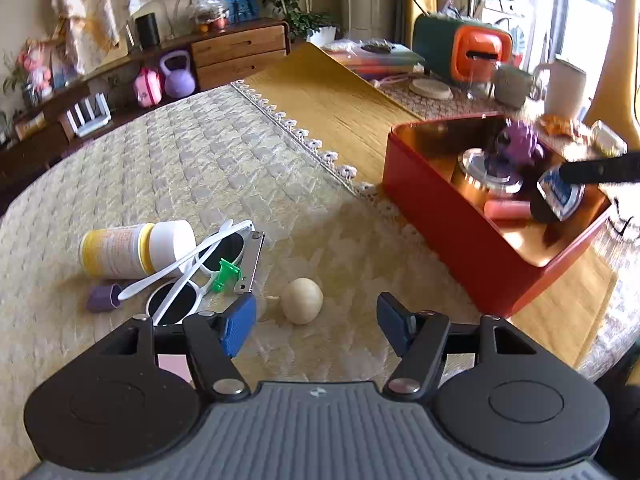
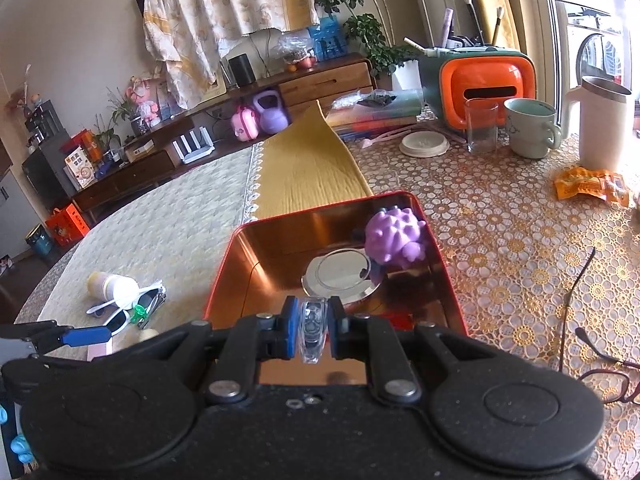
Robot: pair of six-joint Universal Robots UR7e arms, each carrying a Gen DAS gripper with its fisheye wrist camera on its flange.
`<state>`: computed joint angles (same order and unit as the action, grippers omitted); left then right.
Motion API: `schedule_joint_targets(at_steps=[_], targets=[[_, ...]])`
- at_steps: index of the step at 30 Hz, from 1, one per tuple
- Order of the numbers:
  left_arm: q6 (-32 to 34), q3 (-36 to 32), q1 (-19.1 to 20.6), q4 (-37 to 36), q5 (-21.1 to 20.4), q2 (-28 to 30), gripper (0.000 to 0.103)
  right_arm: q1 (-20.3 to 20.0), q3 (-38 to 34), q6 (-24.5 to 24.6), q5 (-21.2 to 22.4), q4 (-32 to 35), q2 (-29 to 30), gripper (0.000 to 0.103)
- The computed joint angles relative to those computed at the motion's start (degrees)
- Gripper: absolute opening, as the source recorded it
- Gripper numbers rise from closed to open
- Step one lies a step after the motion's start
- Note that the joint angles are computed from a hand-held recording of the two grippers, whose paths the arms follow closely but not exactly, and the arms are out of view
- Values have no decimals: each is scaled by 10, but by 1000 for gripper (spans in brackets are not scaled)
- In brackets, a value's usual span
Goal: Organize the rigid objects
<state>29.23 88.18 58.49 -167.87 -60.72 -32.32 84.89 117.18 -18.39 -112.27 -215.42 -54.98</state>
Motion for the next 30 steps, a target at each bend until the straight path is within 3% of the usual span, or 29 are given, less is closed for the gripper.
schedule_joint_targets(at_steps=[4,9,17,23,30], targets=[[6,-20,5,4,-16,16,66,-1,-4,1,-4,6,2,14],[7,-48,11,15,6,44,64,-1,-6,2,-9,8,1,14],[18,-55,14,-8,23,55,33,-1,-8,3,-12,12,1,14],[50,-41,11,-45,28,57,30,0,-9,5,-14,13,2,14],[12,-53,5,-4,-2,43,26,-1,-5,6,-14,10,-3,14]])
